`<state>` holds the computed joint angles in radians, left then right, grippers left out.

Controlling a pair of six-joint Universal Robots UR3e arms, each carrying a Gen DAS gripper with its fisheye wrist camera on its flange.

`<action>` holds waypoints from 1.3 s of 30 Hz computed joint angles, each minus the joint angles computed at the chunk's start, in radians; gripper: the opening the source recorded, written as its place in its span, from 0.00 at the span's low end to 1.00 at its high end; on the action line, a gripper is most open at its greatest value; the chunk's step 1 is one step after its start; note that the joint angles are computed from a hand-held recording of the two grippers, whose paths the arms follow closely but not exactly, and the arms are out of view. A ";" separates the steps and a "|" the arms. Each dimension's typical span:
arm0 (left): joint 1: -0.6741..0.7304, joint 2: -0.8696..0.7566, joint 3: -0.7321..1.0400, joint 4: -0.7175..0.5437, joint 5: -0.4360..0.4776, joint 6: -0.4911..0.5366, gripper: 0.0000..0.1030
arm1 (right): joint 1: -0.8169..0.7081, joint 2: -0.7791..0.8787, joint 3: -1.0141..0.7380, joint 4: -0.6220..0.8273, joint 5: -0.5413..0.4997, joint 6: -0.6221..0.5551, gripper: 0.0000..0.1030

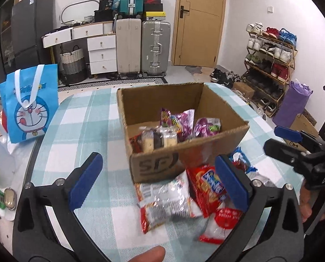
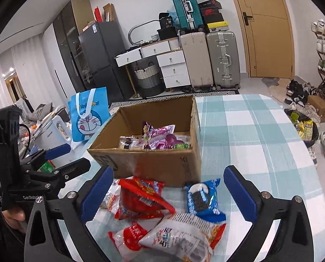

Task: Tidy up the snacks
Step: 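Open both grippers to drop the packs into the box, then move both tools back toward the remaining snacks on the table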

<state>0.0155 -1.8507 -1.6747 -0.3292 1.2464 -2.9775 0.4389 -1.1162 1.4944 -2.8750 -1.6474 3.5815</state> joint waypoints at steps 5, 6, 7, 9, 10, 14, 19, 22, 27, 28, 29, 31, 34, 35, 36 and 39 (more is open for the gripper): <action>0.028 0.065 -0.107 0.019 -0.002 -0.001 0.99 | 0.017 -0.041 0.071 -0.006 -0.007 0.025 0.99; 0.034 0.068 -0.113 0.013 0.000 0.002 0.99 | 0.020 -0.044 0.080 -0.009 -0.007 0.035 0.99; 0.033 0.068 -0.116 0.012 0.004 0.002 0.99 | 0.022 -0.051 0.095 -0.011 -0.008 0.044 0.99; 0.034 0.075 -0.141 0.021 0.011 0.003 0.99 | 0.023 -0.064 0.119 -0.012 -0.008 0.054 0.99; 0.038 0.081 -0.157 0.022 0.011 0.005 0.99 | 0.025 -0.070 0.134 -0.013 -0.013 0.065 0.99; 0.046 0.081 -0.190 0.028 0.007 -0.003 0.99 | 0.021 -0.096 0.202 -0.030 -0.009 0.096 0.99; 0.040 0.072 -0.215 0.043 0.022 0.000 0.99 | 0.018 -0.117 0.256 -0.038 -0.011 0.114 0.99; 0.035 0.063 -0.215 0.044 0.028 -0.004 0.99 | 0.014 -0.125 0.282 -0.048 -0.004 0.124 0.99; 0.031 0.053 -0.225 0.044 0.030 -0.008 0.99 | 0.004 -0.126 0.311 -0.061 0.018 0.143 0.99; 0.030 0.051 -0.227 0.045 0.030 -0.008 0.99 | 0.001 -0.125 0.317 -0.066 0.024 0.147 0.99; 0.030 0.048 -0.229 0.047 0.030 -0.009 0.99 | 0.000 -0.123 0.318 -0.069 0.028 0.148 0.99; 0.029 0.044 -0.232 0.050 0.032 -0.009 0.99 | -0.002 -0.116 0.315 -0.071 0.032 0.151 0.99; 0.028 0.040 -0.238 0.055 0.029 -0.009 0.99 | -0.007 -0.101 0.301 -0.065 0.038 0.161 0.99; 0.027 0.038 -0.239 0.057 0.029 -0.009 0.99 | -0.009 -0.094 0.295 -0.063 0.041 0.165 0.99; 0.025 0.034 -0.237 0.057 0.032 -0.009 0.99 | -0.014 -0.083 0.284 -0.057 0.044 0.171 0.99; 0.022 0.025 -0.232 0.059 0.033 -0.010 0.99 | -0.025 -0.062 0.268 -0.046 0.058 0.178 0.99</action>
